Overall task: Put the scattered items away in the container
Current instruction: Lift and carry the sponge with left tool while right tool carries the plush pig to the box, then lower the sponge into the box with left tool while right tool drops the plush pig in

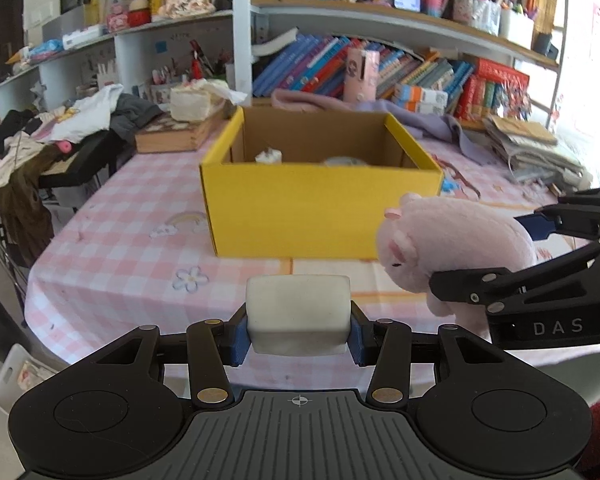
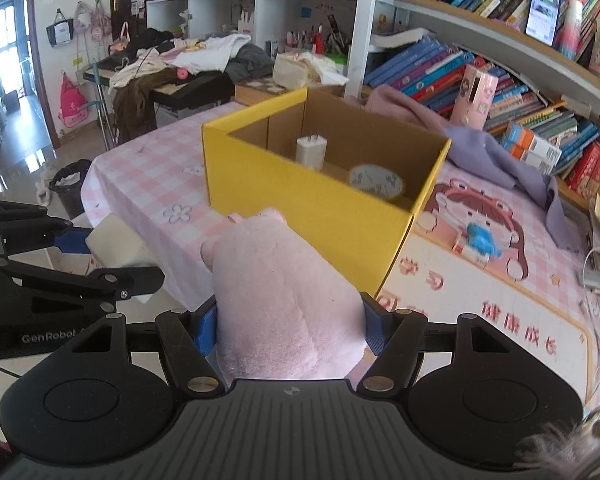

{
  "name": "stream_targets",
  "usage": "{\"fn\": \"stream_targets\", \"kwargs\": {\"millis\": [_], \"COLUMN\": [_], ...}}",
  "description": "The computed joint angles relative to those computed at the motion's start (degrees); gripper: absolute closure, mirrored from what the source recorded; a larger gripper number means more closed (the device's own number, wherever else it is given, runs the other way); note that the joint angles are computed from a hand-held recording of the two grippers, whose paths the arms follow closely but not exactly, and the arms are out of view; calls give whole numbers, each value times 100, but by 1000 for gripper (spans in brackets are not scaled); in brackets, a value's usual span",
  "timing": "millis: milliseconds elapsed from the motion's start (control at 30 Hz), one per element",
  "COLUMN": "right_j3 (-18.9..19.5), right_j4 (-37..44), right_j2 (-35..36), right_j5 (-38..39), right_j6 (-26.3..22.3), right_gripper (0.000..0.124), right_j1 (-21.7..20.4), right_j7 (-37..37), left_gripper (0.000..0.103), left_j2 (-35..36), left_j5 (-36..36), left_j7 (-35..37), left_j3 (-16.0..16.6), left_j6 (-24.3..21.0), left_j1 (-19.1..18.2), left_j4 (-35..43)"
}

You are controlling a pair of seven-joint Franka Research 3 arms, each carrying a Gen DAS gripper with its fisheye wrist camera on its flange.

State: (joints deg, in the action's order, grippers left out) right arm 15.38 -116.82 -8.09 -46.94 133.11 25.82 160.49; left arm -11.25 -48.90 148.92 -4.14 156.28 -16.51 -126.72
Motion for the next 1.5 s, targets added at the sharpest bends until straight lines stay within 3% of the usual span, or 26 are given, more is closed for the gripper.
{"fn": "stream_targets", "kwargs": {"millis": [267, 600, 833, 1000, 1100, 1233, 1500], "right_j3": [-160, -565, -961, -1271, -1367, -1419, -1769], "right_j4": [186, 805, 1366, 2095, 2690, 3659, 4833], "right_j2": [14, 470, 1033, 1721, 2212, 2924, 3808], "right_j5": [-377, -622, -178, 648, 1490, 2383, 3226], "right_j6": [398, 961, 1260, 1369, 1133, 414, -488], "right_gripper": [58, 58, 58, 58, 58, 58, 58], "right_j1": [-248, -580, -695, -734, -760, -793, -651], "right_j7": [-23, -567, -1553, -2698, -3535, -4667, -5492], "left_gripper": [58, 58, 58, 58, 58, 58, 58], "left_j2": [359, 1294, 2204, 2888, 3245, 3660, 4141], "left_j5": [-398, -133, 1063, 2393, 3057, 3709, 4489], "left_j7": [504, 353, -505, -1472, -1867, -2257, -2724], "left_j3": [-118, -703, -1083, -1033, -1012, -1069, -1306], "left_j6": [210, 479, 545, 178, -103, -593, -1144], "left_j1": [-58, 213, 398, 284, 219, 208, 317], "left_j4": [562, 1769, 2729, 3500, 3922, 4477, 5120]}}
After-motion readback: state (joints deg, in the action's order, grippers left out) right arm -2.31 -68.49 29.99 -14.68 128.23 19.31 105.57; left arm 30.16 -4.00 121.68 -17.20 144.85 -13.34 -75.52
